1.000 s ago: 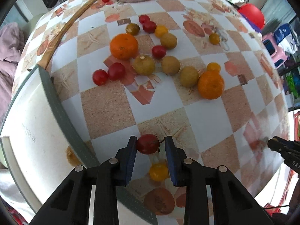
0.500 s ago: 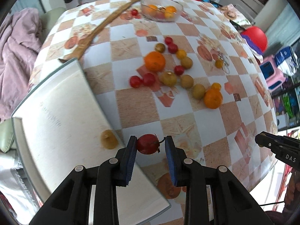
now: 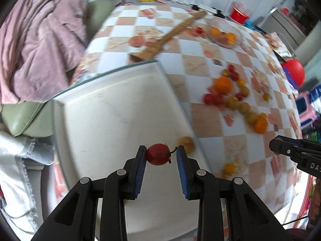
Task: Organize fruits
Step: 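Carry the red tomato and yellow plum over the white tray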
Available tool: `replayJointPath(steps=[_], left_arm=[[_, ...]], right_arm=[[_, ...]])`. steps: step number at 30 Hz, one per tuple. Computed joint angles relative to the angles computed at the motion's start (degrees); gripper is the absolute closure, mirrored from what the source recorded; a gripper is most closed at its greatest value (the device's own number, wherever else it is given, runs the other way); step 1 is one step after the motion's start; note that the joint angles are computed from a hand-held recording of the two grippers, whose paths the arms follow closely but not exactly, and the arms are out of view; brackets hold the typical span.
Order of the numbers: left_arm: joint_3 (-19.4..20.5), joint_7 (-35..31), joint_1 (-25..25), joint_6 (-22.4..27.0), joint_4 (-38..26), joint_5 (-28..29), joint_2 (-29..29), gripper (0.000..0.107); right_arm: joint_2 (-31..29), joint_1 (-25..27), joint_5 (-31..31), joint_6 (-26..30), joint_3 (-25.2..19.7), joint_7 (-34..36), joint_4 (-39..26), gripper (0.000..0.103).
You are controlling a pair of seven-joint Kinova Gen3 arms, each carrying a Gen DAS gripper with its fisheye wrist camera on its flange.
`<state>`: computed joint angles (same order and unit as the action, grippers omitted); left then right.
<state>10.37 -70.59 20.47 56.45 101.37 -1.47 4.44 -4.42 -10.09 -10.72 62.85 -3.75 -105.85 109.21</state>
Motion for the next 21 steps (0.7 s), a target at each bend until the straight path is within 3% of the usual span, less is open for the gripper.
replayJointPath(steps=[11, 21], left_arm=[[-2.86, 4.59, -3.5, -2.64, 2.54, -4.39, 1.82, 0.075], [-3.99, 8.59, -3.85, -3.85, 3.15, -7.75, 4.81, 0.075]], right_arm=[[14.47, -6.33, -3.36, -3.95, -3.94, 2.85, -11.15, 0.076], [25.45, -9.02, -2.87, -3.6, -4.22, 2.41, -19.8, 0.076]])
